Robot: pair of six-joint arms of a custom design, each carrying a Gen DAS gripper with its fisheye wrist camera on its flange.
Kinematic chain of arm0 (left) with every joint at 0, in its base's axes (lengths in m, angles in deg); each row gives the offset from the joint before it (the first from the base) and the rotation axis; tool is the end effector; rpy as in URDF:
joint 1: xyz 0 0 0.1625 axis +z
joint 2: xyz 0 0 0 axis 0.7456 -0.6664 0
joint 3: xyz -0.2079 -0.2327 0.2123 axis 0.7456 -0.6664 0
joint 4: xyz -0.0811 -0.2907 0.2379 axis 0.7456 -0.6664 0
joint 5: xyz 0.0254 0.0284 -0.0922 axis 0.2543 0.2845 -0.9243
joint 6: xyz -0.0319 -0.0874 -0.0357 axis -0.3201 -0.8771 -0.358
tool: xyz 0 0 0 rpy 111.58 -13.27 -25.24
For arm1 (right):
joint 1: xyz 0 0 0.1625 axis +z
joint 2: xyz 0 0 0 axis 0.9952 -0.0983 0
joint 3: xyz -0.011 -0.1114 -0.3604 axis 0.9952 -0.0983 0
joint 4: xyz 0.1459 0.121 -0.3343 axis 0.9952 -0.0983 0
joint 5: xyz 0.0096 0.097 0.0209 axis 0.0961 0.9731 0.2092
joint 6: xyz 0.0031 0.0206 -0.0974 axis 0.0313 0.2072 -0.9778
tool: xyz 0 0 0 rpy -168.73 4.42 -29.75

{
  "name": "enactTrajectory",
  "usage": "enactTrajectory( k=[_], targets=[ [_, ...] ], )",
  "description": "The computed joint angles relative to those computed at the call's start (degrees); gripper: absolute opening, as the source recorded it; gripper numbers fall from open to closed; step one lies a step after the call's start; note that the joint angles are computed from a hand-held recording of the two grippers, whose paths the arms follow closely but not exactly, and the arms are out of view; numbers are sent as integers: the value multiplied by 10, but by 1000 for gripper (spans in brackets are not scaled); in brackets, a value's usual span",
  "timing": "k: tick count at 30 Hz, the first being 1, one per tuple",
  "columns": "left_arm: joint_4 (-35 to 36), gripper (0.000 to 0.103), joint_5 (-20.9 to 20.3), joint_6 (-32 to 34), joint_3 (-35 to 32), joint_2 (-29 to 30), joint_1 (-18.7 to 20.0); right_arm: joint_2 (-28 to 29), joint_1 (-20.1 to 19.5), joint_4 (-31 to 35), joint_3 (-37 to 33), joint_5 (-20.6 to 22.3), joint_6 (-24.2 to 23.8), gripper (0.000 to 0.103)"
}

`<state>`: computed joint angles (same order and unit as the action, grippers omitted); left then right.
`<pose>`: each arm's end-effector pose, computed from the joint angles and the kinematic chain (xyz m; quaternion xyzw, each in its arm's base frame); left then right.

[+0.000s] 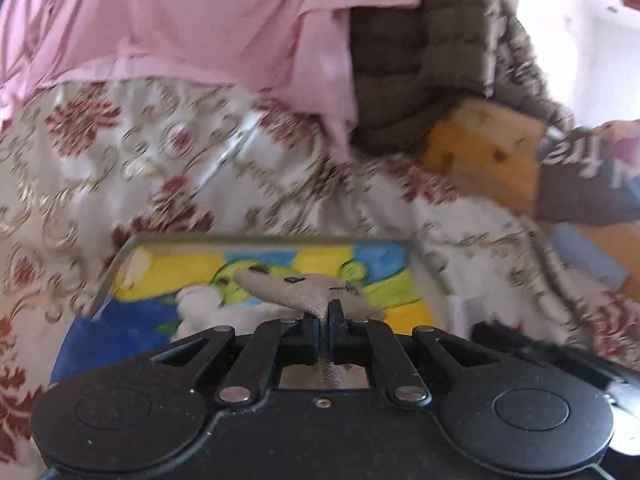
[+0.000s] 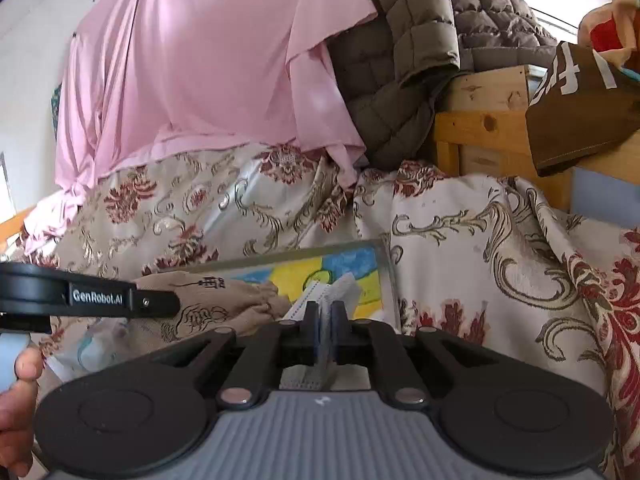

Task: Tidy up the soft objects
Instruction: 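Carry the pouch and grey mask onto the cartoon tray and open both tools, then move both open tools back toward the remaining pile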

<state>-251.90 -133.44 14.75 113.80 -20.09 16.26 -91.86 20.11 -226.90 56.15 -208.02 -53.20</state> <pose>-0.0870 -0.5941 0.1926 0.2719 0.8595 -0.3868 0.1942 0.2223 -0.5189 0.0008 0.1584 -0.7881 0.5301 0.2698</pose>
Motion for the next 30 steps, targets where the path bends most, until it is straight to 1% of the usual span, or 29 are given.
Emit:
enactTrajectory(
  k=[4,6,9,10,11,13,14,16,17,19,20,22,25,28,30],
  targets=[
    [28,5,37,-2,-7,5,3,6,3,10,-6,-18,0,12],
    [33,7,43,0,-5,6,5,11,4,16,-14,-32,-5,14],
    [38,11,48,3,-2,6,7,12,5,16,-16,-38,-1,16],
    [39,14,49,4,-1,6,8,13,6,13,-17,-40,0,20],
    [36,14,49,3,2,5,7,14,7,10,-18,-43,-1,23],
    [39,15,45,-4,5,1,7,15,9,1,-17,-46,-3,37],
    [40,18,41,-10,7,-1,8,14,9,-2,-15,-46,-3,41],
    [45,26,32,-30,11,-7,12,14,11,-15,-10,-44,-4,55],
    [43,28,28,-37,15,-10,13,15,12,-22,-9,-44,-7,57],
    [31,35,20,-41,27,-16,13,18,18,-38,-8,-45,-19,65],
    [23,37,19,-42,33,-19,13,20,21,-45,-9,-48,-25,67],
    [2,46,15,-40,52,-29,10,23,29,-58,-9,-52,-37,72],
    [-30,55,14,-35,80,-46,3,29,42,-77,-7,-61,-54,79],
    [-55,63,27,-35,108,-69,-8,34,59,-94,-5,-76,-65,85],
    [-58,66,34,-40,123,-90,-13,37,70,-104,-3,-85,-73,86]
  ],
)
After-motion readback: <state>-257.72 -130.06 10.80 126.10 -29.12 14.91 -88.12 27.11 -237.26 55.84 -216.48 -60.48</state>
